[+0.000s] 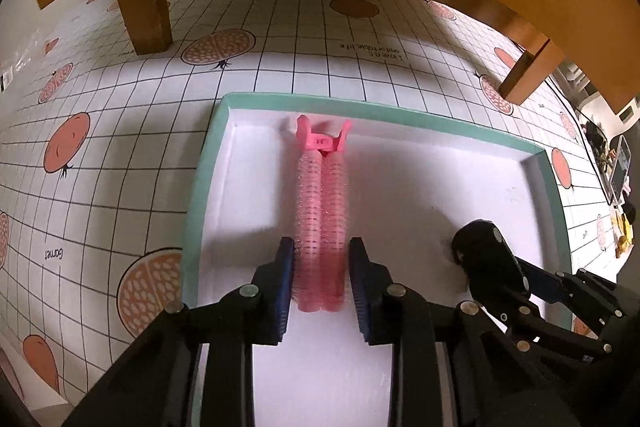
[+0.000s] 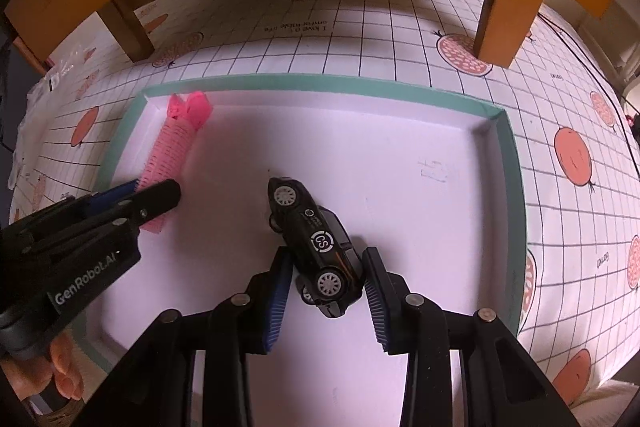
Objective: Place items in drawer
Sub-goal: 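Lift the pink roller and black car and carry them to the drawer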
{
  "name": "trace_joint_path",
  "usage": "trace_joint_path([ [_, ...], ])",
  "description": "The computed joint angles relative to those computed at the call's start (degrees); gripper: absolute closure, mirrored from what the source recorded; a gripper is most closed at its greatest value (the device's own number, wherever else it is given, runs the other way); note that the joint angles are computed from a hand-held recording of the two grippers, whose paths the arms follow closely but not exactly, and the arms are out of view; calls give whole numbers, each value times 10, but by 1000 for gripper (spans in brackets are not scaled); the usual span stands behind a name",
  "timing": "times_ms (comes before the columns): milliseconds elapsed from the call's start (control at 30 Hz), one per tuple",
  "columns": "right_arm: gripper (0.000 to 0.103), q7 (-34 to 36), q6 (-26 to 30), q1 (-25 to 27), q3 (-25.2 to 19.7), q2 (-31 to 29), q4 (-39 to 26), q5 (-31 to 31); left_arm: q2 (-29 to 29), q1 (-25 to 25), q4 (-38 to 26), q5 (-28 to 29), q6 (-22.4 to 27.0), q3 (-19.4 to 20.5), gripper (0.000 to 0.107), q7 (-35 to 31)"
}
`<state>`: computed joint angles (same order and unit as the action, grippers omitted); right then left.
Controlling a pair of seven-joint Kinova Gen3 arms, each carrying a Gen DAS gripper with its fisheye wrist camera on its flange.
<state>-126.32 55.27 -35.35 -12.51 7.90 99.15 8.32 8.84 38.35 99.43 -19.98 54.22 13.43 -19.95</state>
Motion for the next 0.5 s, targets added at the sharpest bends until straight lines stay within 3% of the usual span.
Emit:
trace_joint_path([
  [267,65,-3,7,-1,-6,-26,5,1,-26,2,8,10,5,11,80,19],
  [500,65,-7,9,6,-16,-65,2,4,-62,20,-6,-41,37,41,80,65],
])
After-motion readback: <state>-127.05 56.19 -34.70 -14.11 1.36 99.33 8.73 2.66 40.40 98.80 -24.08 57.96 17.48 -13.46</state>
